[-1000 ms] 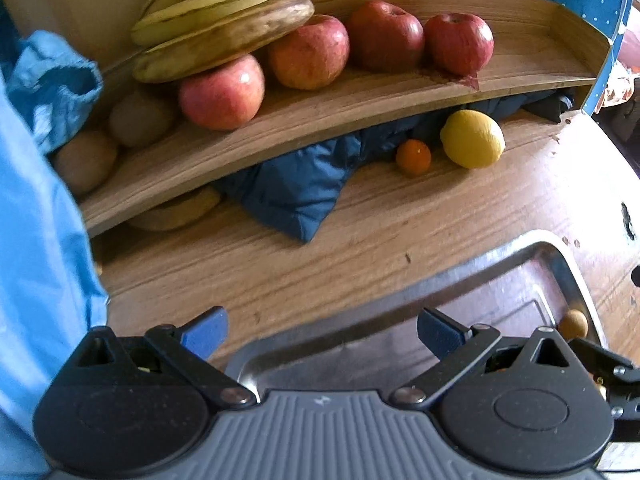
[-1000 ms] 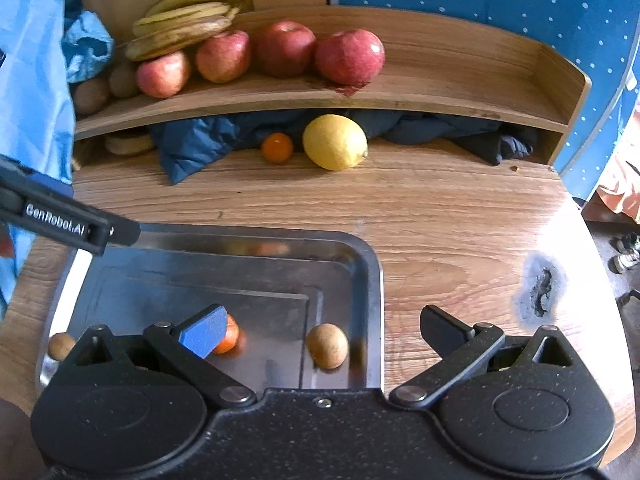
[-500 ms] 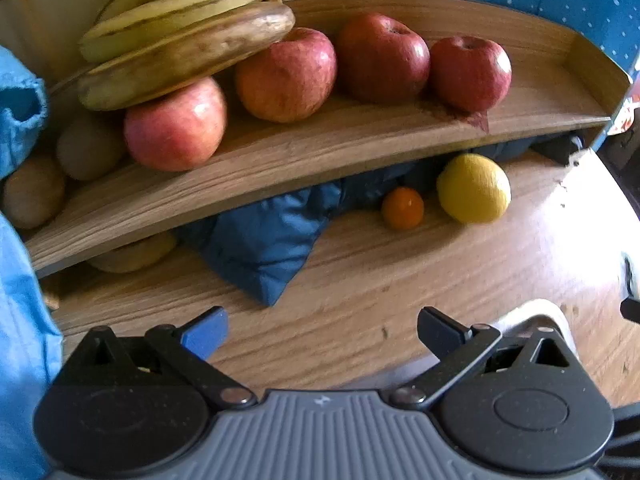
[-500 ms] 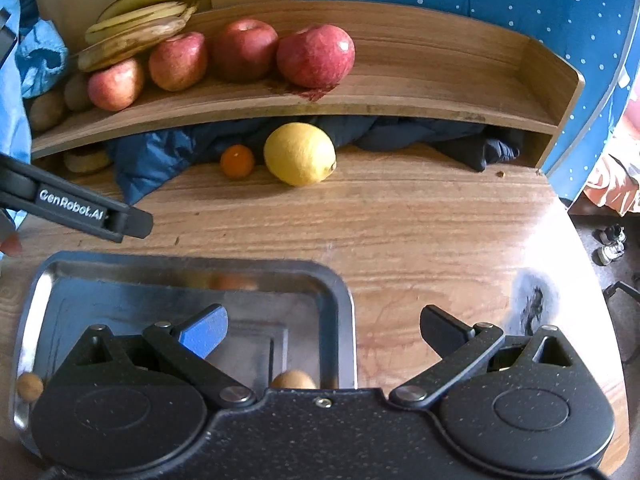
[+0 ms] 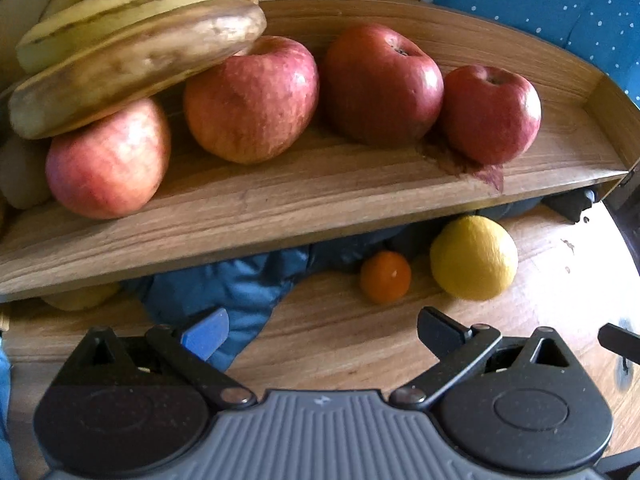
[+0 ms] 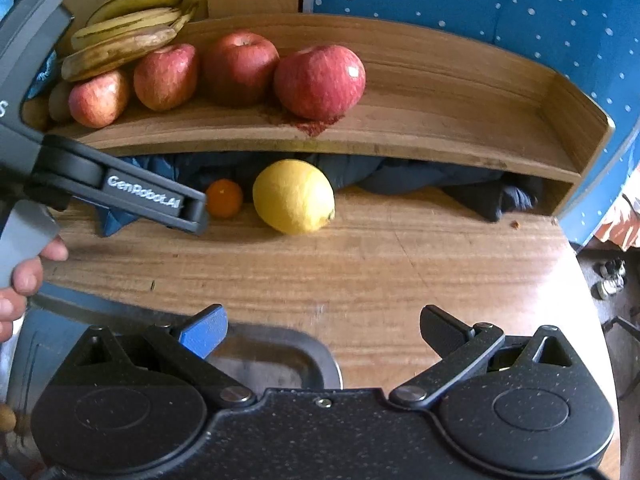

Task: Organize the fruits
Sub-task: 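Move both open tools past the tray toward the lemon and tangerine under the shelf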

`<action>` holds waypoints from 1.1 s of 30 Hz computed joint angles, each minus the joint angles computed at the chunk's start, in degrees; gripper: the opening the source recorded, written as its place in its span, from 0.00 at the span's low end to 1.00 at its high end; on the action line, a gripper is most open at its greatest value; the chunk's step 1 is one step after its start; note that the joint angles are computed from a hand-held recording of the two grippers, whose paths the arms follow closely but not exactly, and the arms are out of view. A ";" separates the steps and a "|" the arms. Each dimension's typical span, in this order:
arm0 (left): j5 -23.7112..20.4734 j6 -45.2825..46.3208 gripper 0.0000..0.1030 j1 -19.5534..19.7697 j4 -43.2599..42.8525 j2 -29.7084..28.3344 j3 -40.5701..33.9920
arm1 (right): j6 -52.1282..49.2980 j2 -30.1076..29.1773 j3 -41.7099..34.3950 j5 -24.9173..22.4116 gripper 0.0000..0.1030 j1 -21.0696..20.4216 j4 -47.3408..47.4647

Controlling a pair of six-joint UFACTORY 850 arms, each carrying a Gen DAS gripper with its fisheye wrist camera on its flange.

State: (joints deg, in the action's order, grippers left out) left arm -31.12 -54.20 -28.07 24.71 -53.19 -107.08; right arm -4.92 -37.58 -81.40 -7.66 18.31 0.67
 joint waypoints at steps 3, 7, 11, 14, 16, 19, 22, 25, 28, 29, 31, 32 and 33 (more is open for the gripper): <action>-0.66 3.22 0.99 0.26 -2.35 -1.66 -2.61 | -1.81 -1.63 -1.98 0.11 0.99 0.04 0.60; -0.25 5.73 0.99 0.61 -4.61 -2.69 -3.66 | -1.09 -3.66 -4.66 -0.42 0.99 0.09 -1.36; 0.65 6.79 0.98 0.99 -5.94 -3.57 -4.59 | -4.19 -5.46 -7.12 -0.87 0.99 -0.04 0.42; 1.22 6.89 0.92 1.31 -6.33 -4.01 -5.15 | -6.33 -6.70 -8.81 -1.28 0.98 -0.07 1.41; 1.45 7.00 0.89 1.46 -6.70 -4.48 -5.80 | -9.08 -7.49 -9.91 -1.32 0.95 -0.11 3.37; 1.94 8.62 0.85 1.95 -7.94 -4.37 -5.76 | -15.19 -8.67 -11.73 -2.19 0.87 -0.18 8.94; 2.08 10.26 0.81 2.22 -9.38 -4.82 -6.51 | -17.81 -9.54 -13.20 -2.76 0.85 -0.20 11.74; 2.10 12.01 0.75 2.56 -10.99 -5.22 -7.44 | -18.59 -10.35 -14.45 -3.22 0.83 -0.18 12.26; 1.87 13.12 0.69 2.61 -11.96 -5.80 -8.58 | -18.83 -11.09 -15.58 -3.66 0.79 -0.23 12.11; 1.75 13.33 0.67 2.60 -12.15 -6.06 -9.04 | -19.67 -11.26 -15.84 -3.76 0.79 -0.28 12.78; 1.15 14.04 0.61 2.53 -12.92 -7.07 -10.84 | -22.13 -11.48 -16.25 -3.73 0.77 -0.36 14.69; 1.05 14.62 0.57 2.57 -13.49 -7.35 -11.35 | -23.57 -11.46 -16.26 -3.69 0.76 -0.42 15.89; 0.87 15.04 0.55 2.56 -13.92 -7.74 -12.01 | -25.48 -11.88 -16.82 -3.83 0.75 -0.47 17.45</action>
